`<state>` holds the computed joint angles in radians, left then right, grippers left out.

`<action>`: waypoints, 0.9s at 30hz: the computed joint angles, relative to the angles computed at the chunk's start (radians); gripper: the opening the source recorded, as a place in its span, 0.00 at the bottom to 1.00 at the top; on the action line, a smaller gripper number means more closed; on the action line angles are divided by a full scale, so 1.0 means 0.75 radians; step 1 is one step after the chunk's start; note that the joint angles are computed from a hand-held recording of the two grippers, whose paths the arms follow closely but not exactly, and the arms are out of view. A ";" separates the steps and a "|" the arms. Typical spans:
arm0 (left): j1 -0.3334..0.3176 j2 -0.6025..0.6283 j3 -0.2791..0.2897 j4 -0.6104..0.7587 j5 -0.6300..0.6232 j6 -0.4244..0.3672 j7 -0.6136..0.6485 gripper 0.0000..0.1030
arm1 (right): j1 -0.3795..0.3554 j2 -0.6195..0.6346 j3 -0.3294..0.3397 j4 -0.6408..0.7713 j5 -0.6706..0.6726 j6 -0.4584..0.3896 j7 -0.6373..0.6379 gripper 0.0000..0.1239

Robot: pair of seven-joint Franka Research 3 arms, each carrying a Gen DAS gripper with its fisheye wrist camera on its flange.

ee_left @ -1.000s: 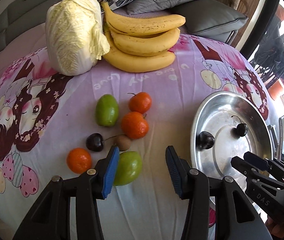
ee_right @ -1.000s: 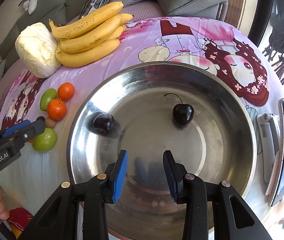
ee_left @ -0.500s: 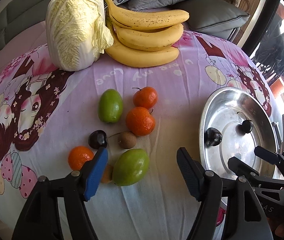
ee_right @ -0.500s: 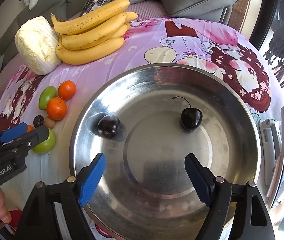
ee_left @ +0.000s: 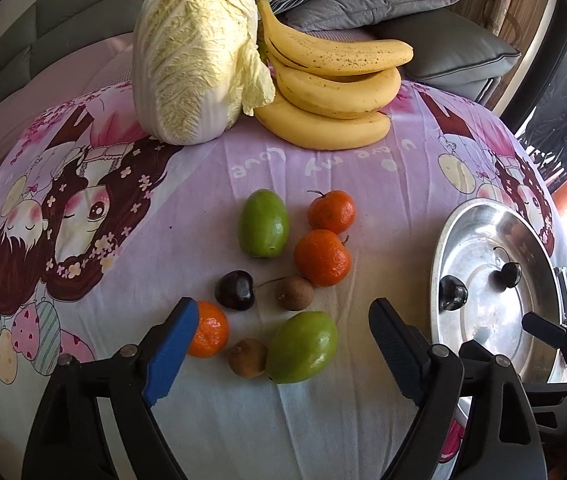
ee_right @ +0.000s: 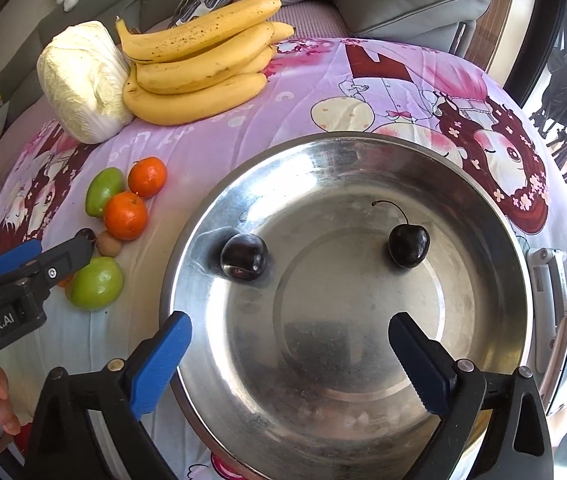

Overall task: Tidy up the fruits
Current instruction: 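Move both open tools back from the bowl to the fruit cluster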

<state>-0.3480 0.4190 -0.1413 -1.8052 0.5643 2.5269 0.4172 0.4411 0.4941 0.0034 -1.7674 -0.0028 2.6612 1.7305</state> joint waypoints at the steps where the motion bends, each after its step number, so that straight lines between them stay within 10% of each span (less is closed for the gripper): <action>1: -0.001 -0.003 0.004 -0.004 0.005 -0.003 -0.003 0.87 | 0.005 0.000 -0.002 0.003 -0.004 0.000 0.004 0.81; 27: 0.133 -0.182 0.048 -0.307 0.043 0.272 -0.174 0.95 | 0.034 0.049 0.126 0.124 0.119 0.024 -0.242 0.83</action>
